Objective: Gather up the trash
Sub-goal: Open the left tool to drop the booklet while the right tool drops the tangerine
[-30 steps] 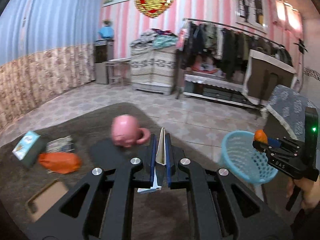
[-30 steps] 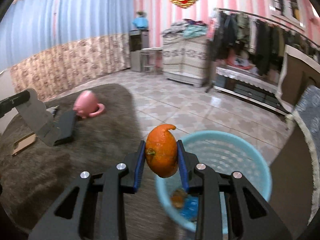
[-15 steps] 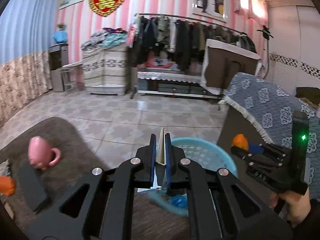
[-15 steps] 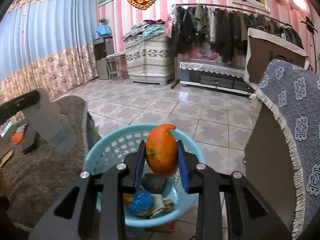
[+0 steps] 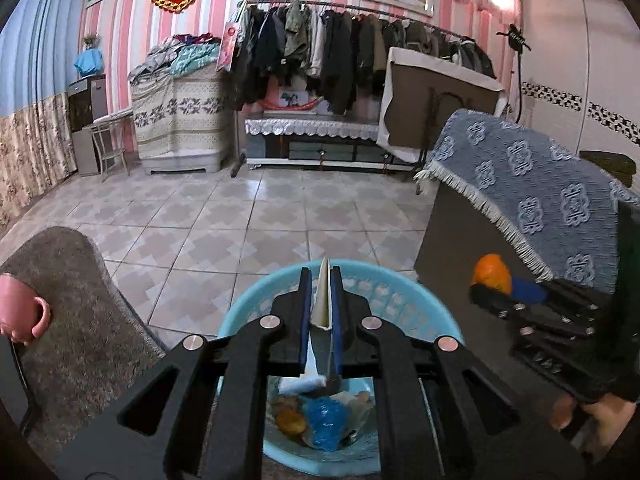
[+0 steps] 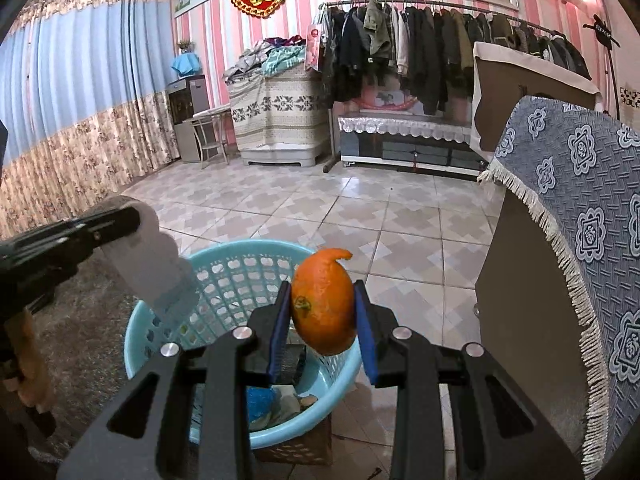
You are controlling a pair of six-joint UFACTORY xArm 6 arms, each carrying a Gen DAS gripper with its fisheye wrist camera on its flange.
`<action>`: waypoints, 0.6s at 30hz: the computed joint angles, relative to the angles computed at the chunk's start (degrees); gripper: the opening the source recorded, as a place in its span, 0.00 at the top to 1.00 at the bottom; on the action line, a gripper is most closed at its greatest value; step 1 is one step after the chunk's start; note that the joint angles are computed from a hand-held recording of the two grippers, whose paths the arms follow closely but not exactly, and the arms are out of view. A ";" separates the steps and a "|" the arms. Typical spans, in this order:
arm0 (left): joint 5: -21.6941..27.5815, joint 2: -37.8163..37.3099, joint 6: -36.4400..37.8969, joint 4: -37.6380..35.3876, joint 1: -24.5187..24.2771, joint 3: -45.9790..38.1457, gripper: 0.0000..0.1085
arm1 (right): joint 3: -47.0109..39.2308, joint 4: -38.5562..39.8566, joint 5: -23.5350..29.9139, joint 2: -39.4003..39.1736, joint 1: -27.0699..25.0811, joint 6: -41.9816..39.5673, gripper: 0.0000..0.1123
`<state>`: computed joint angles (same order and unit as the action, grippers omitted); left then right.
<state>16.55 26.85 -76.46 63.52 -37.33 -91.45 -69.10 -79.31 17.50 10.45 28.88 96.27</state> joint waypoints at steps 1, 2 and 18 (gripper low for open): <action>0.50 0.02 0.37 -0.45 0.21 0.34 0.66 | -0.21 -0.05 -0.06 0.33 -0.04 0.15 0.72; 1.37 -0.18 -1.00 0.68 0.34 0.68 0.56 | -0.55 0.09 -0.04 0.67 0.01 0.14 0.72; 8.63 -12.31 -16.83 13.80 4.15 15.07 0.10 | -7.35 3.17 2.93 7.19 4.49 -2.04 0.72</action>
<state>25.18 14.54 -93.29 77.32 -33.18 -76.38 -76.45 -76.14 20.43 17.64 33.36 94.24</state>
